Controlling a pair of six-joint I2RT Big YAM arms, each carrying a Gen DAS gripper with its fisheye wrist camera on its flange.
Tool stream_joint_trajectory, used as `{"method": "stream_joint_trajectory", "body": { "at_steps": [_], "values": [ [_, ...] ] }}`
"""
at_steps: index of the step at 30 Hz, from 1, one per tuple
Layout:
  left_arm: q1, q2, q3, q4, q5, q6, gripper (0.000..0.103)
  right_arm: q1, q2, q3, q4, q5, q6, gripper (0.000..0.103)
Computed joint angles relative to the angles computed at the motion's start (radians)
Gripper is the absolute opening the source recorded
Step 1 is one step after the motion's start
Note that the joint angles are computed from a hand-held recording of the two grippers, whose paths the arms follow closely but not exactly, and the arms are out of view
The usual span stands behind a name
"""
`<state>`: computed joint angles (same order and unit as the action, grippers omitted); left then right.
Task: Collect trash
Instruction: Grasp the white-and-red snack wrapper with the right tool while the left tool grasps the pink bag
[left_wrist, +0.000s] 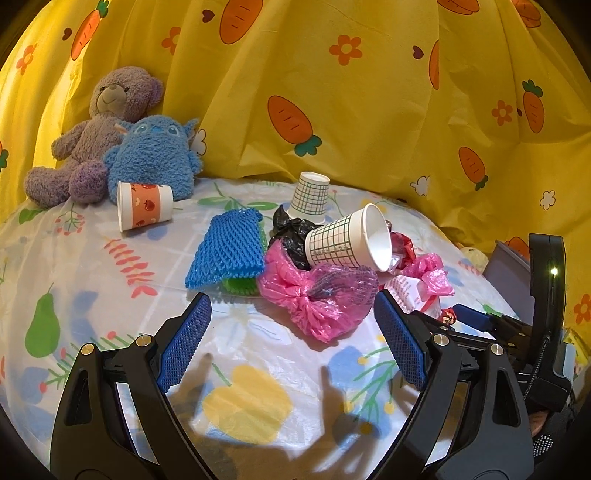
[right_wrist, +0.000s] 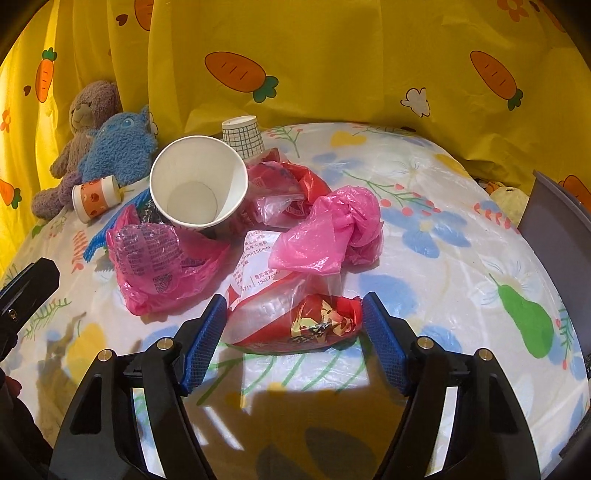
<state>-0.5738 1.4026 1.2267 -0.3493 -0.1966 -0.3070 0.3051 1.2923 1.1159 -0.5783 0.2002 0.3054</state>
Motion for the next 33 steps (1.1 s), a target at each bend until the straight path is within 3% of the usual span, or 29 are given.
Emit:
{"method": "stream_joint_trajectory", "body": {
  "at_steps": [13,22,25,28,33],
  "values": [
    [-0.010,0.042,0.043,-0.038,0.030,0.005,0.088,-0.012,-0.016,-0.021,0.017,-0.037,-0.060,0.045],
    [-0.014,0.154,0.175,-0.144,0.060,0.016,0.085,-0.019,-0.082,-0.088,0.062,-0.065,-0.071,0.040],
    [-0.002,0.191,0.218,-0.190,0.105,0.000,0.077,-0.018,-0.121,-0.119,0.078,-0.075,-0.083,0.040],
    [0.005,0.217,0.250,-0.234,0.127,-0.004,0.062,-0.014,-0.169,-0.151,0.095,-0.078,-0.096,0.040],
    [0.012,0.211,0.238,-0.229,0.167,0.007,0.034,0.002,-0.230,-0.185,0.104,-0.072,-0.102,0.040]
  ]
}}
